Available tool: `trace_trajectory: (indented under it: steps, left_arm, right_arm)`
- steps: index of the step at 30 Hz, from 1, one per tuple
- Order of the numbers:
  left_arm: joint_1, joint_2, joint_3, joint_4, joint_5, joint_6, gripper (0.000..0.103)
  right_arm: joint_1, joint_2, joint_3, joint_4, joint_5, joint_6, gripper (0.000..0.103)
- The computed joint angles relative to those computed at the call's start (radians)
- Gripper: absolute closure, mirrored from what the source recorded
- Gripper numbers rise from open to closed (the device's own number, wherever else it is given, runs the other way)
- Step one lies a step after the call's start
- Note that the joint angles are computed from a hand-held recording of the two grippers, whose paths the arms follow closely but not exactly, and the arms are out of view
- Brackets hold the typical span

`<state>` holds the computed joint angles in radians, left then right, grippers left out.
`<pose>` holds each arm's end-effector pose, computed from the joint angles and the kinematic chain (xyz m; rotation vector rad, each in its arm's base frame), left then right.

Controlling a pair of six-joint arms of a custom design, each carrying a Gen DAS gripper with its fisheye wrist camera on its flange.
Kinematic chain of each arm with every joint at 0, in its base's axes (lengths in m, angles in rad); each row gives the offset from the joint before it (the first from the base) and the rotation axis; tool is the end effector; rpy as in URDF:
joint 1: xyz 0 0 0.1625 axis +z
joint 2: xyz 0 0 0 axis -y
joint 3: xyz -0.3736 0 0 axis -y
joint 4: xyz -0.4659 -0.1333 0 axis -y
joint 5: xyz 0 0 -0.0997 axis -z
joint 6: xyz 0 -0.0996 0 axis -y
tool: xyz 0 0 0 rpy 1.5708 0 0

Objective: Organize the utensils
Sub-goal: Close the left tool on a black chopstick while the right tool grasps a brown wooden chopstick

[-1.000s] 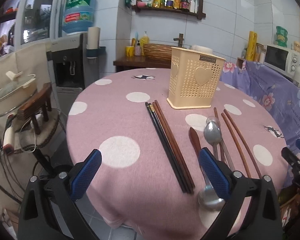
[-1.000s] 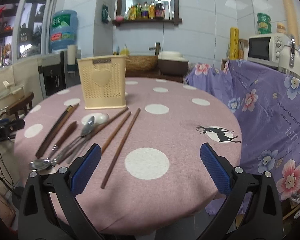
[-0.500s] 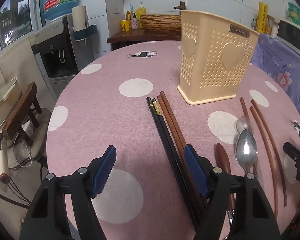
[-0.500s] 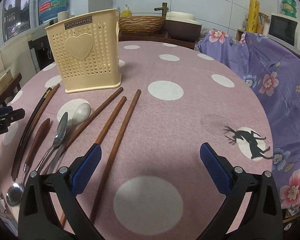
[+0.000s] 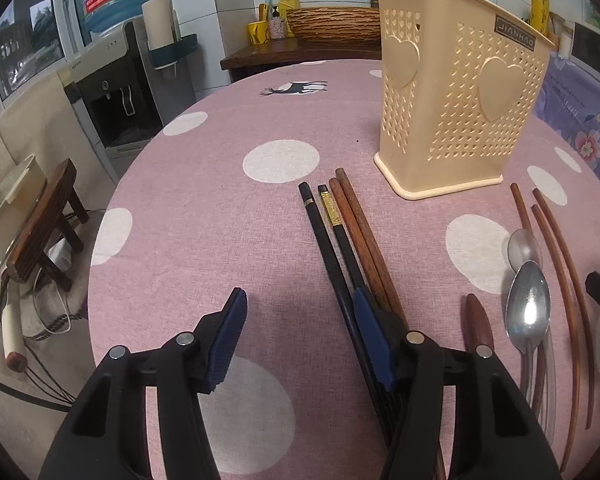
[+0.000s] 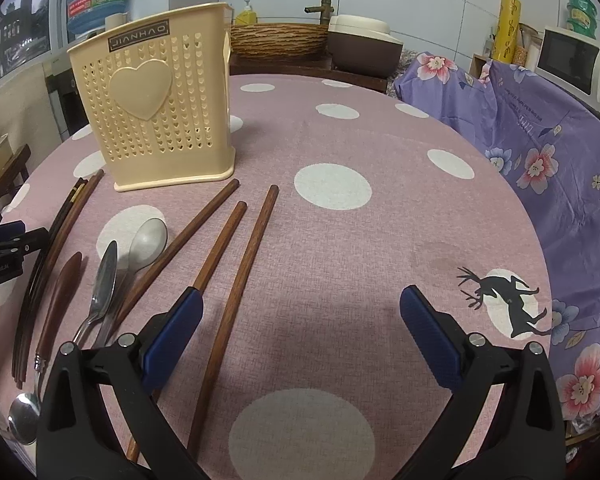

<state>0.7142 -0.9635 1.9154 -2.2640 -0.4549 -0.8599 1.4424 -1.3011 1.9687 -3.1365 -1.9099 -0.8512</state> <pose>-0.2838 -0.5408 0.0220 0.1672 2.1031 -0.8142 0.0224 -0.6089 0.2536 0.6403 -2.2342 0.7984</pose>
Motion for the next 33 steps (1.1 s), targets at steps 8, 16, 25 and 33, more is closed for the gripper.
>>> trace_trajectory:
  steps: [8,16,25,33]
  left_arm:
    - [0.024,-0.052,0.016,-0.018,-0.04,0.009,0.048]
    - [0.055,-0.028,-0.05,0.014,-0.062,-0.004,0.047]
    - [0.074,-0.002,-0.079,0.018,-0.096,-0.058,0.049]
    - [0.079,0.037,-0.131,0.097,-0.054,-0.094,0.07]
  right_arm:
    - [0.007,0.005,-0.045,0.066,-0.024,0.043,0.014]
    - [0.03,0.061,-0.134,0.212,-0.045,0.157,0.042]
    - [0.059,0.146,-0.208,0.242,-0.122,0.198,0.064]
    - [0.073,0.186,-0.227,0.184,-0.149,0.157,0.074]
